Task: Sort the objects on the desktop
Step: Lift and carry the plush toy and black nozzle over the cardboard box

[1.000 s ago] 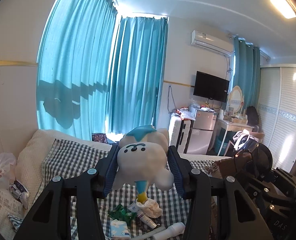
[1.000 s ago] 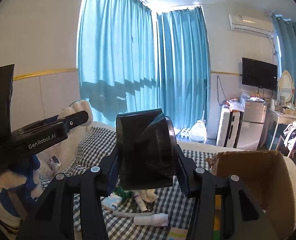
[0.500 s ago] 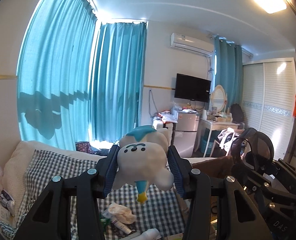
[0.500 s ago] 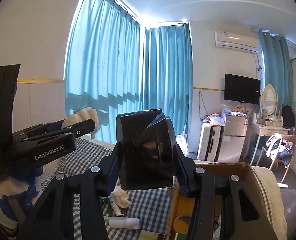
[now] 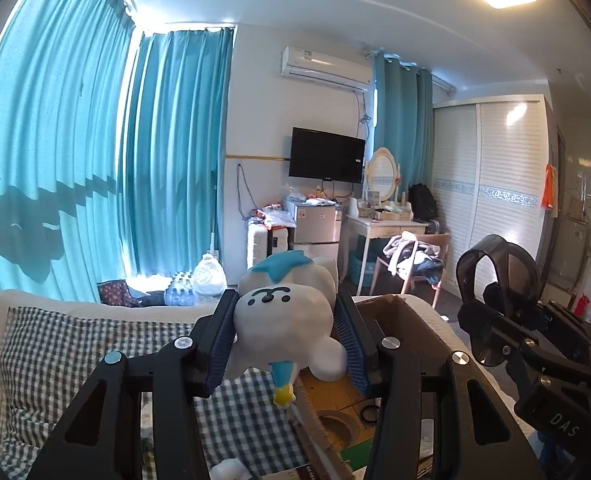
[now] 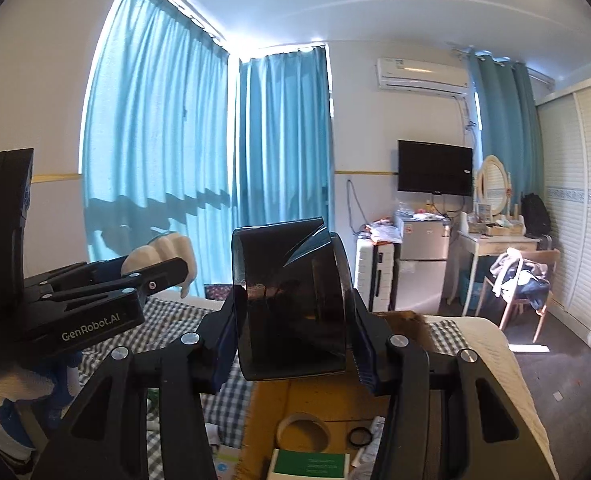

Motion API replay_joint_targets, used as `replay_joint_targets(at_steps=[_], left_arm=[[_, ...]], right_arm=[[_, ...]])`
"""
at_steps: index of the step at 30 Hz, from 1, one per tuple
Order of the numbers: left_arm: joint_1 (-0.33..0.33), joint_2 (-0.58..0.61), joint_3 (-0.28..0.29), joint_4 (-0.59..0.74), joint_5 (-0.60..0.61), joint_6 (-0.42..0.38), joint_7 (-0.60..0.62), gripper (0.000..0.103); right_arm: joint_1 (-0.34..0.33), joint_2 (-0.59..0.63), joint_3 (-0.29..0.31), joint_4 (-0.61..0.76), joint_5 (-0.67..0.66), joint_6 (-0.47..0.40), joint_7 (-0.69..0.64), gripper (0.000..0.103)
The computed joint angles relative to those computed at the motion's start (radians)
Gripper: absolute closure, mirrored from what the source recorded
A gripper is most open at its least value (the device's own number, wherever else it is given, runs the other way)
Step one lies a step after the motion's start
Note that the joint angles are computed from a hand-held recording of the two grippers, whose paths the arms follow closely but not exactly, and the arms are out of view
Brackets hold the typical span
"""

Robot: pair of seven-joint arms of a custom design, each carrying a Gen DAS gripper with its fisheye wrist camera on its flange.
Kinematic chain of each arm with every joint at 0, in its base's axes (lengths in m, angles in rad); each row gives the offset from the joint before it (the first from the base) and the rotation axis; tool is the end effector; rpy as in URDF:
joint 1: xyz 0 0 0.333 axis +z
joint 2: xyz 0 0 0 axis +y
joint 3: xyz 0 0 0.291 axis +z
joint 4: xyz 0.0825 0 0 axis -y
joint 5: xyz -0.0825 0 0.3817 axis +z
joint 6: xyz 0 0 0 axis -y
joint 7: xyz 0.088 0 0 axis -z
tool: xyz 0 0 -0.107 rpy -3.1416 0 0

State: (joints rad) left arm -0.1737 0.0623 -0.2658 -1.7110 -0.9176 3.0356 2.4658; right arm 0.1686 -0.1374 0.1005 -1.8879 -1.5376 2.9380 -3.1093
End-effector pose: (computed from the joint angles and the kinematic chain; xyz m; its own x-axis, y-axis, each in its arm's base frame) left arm 0.5827 -0.2011 0.6447 -0.4918 -0.8688 0.0575 -0.2535 0.0797 -0.9640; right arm 0.5154 0.2127 0.6244 0.0561 -0.9983 -0.0140 -0.1800 0.0037 -0.9837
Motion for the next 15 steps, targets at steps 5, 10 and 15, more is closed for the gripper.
replay_joint_targets(at_steps=[5,10,15], left_arm=[[-0.021,0.048,-0.02,0.036,0.104,0.011,-0.082,0.054],[-0.034,0.088,-0.034,0.049,0.262,0.001,-0.222,0.054],[-0.049,0.132,-0.041,0.058,0.412,-0.003,-0.342,0.054]], right_arm=[[-0.023,-0.04,-0.006,-0.048,0.001,-0.02,0.013,0.055],[-0.05,-0.063,-0.012,-0.095,0.048,-0.017,-0.006,0.055],[-0.077,-0.073,-0.02,-0.134,0.118,0.004,-0.064,0.055]])
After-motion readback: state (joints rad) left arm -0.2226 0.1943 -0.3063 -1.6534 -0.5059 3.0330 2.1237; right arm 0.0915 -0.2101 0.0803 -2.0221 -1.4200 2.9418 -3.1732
